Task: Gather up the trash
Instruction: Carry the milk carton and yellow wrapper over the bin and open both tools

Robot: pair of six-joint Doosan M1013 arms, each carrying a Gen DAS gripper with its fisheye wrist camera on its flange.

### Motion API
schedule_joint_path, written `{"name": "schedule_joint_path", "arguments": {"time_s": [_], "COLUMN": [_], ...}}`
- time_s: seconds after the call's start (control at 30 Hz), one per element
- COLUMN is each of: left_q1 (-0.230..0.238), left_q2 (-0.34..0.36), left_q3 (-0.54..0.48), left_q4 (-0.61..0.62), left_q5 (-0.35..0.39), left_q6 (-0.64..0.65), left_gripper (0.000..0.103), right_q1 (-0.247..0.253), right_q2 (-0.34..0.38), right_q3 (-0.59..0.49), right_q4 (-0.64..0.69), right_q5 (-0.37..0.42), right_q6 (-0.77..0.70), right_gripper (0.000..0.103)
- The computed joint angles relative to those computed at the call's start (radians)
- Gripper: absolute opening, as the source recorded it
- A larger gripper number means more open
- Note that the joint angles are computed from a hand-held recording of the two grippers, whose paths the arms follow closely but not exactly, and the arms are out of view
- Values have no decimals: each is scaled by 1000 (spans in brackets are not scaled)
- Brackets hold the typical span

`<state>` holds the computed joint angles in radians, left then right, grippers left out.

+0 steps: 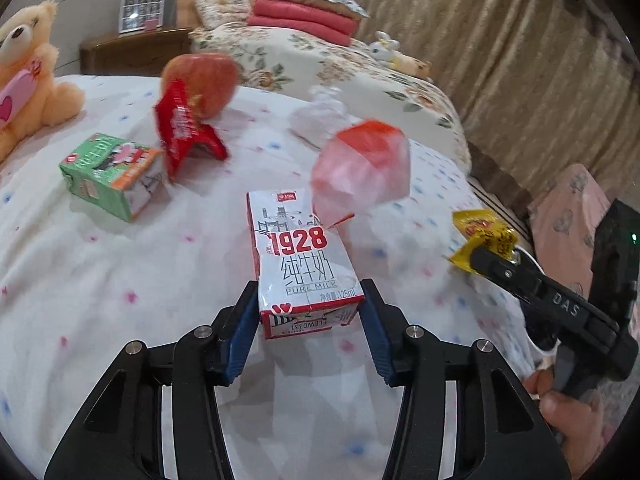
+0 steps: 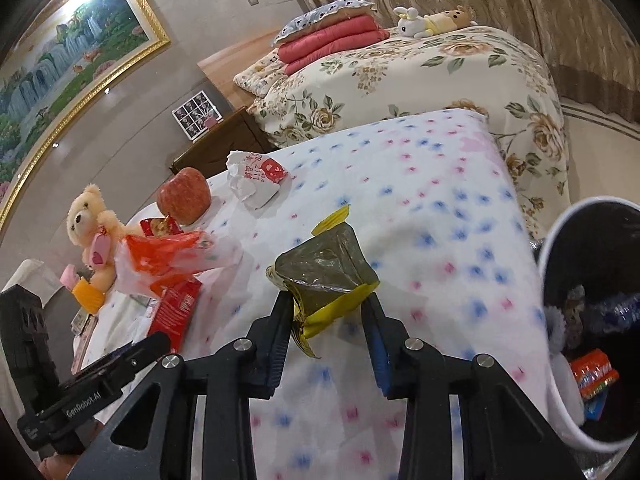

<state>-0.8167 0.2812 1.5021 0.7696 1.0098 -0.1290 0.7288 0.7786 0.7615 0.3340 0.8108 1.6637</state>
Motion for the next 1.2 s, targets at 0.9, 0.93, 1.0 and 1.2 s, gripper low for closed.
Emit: {"name": "schedule_joint_path", "arguments": {"time_s": [0.9,0.93,1.0,1.2], "left_q1": [-92,-94,-95,-88], "left_q2": [64,70,80,110], "left_q3": [-116,-124,-139,-183], "left_q4": [0,-7,-19,-55], "left_q5": [-90,-98,-106,-124], "left_q6": [172,189,218,288], "left_gripper": [48,48,48,48], "right_q1": [-46,-47,-51,-66], "right_q2": [-212,-217,-228,-253], "right_q3": [350,357,374,409], "right_q4": [16,12,8,-18], "right_q5": [-208,-213,-224,-250], "right_q6": [13,17,22,53], "right_gripper": [36,36,36,36]}}
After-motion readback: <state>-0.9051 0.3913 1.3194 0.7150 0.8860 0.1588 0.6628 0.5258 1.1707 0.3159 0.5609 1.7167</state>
